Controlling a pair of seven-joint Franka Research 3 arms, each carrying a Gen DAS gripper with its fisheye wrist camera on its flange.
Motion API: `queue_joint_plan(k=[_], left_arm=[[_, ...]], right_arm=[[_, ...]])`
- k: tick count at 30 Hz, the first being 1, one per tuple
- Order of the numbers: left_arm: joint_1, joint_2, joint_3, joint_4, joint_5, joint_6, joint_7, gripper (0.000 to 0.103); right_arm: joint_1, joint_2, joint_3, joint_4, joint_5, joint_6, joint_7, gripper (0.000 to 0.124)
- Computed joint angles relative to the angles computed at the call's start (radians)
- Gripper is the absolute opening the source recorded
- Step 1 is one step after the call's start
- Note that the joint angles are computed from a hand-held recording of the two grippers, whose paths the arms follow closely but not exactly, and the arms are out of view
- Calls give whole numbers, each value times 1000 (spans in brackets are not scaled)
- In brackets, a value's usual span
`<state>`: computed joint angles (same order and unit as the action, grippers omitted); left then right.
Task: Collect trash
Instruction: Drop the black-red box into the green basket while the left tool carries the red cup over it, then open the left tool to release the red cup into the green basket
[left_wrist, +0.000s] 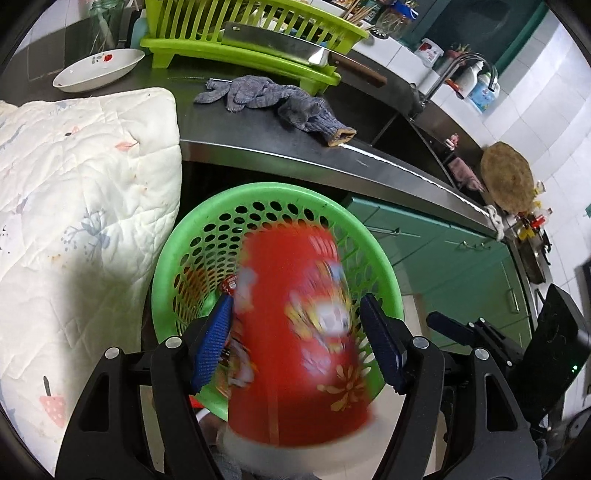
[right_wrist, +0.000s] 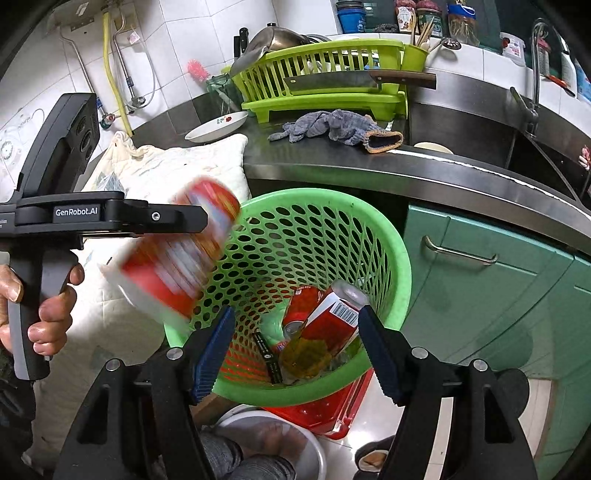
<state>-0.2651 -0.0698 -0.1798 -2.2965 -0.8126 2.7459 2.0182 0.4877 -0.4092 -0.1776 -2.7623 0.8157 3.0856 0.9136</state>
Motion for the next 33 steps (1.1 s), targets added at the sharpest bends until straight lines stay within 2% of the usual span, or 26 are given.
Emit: queue_joint_plan(k=[2,11,21,29,33], left_arm=[[1,-5,-1,-5,13,8,-16,79],[-14,-69,21,-55,31,23,-9,79],[-60,-222,103,-192,101,65,-44,79],[-61,-338,171,-299,246,105,-150,79],[-23,-395,193,-347,351,119,-229,79]], right_arm=[[0,1,0,0,-2,-2,2,67],[7,-3,7,-4,-6,0,12,67],[30,-13,31,5,-32,3,40,68],[71,13,57,46,-51,4,48,71],[93,41,66,83,-48,-5,41,71]])
